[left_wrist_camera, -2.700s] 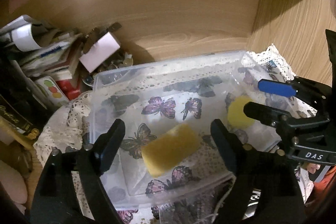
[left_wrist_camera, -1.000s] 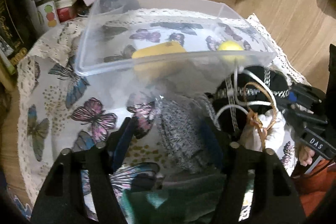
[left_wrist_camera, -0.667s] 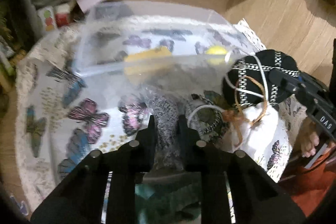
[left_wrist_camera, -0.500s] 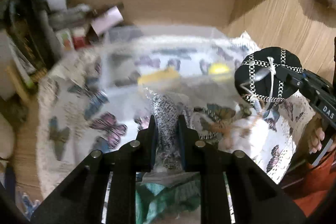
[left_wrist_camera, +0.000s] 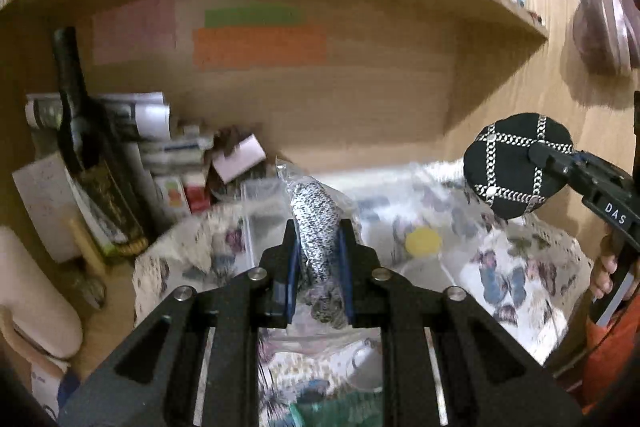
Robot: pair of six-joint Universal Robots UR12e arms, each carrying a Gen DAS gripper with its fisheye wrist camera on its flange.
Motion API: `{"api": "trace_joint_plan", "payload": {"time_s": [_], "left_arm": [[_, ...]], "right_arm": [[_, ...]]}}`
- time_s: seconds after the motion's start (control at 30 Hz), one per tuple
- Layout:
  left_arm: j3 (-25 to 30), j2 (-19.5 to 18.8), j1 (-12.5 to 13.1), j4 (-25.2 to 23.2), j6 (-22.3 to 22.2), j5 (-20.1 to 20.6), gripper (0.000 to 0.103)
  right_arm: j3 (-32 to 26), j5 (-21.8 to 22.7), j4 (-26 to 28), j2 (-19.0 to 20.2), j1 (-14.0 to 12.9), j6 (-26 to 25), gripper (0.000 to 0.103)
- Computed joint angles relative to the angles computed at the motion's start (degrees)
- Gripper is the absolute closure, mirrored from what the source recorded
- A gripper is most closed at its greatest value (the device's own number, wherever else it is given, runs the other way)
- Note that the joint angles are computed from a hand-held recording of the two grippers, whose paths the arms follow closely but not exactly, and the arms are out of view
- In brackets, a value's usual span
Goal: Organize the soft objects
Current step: 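Lift both pouches, lower them into the clear box and open both tools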
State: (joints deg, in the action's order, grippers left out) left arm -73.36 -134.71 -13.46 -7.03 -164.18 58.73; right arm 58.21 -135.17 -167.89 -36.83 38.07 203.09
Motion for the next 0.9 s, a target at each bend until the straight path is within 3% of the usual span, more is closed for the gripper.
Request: {"api": "trace_joint_plan", "payload": {"time_s": [0.2,0.3,0.63,0.9], "left_arm": [[3.5,-2.1,-0.5,2.7,-1.9,1.7,0.085],[6.0,-3.6,-0.7,0.9,-2.0,2.3,0.085],[13.4,-8.2,-1.9,-10.5,2.6,6.1,0.085],[17.7,-10.4,-2.5,-20.3,4.8,6.3,0.085]], "right_arm": [[-3.8,2.2,1.2,2.0,-1.3,-0.9,0.09],[-5.6,4.4,3.1,3.1,-2.0,-0.8,0.09],[-10.9,12.7,14.8,6.3,-4.2,1.8,0.09],[-13.4,18.8,23.1,7.7,-5.5,4.1,0.09]]}}
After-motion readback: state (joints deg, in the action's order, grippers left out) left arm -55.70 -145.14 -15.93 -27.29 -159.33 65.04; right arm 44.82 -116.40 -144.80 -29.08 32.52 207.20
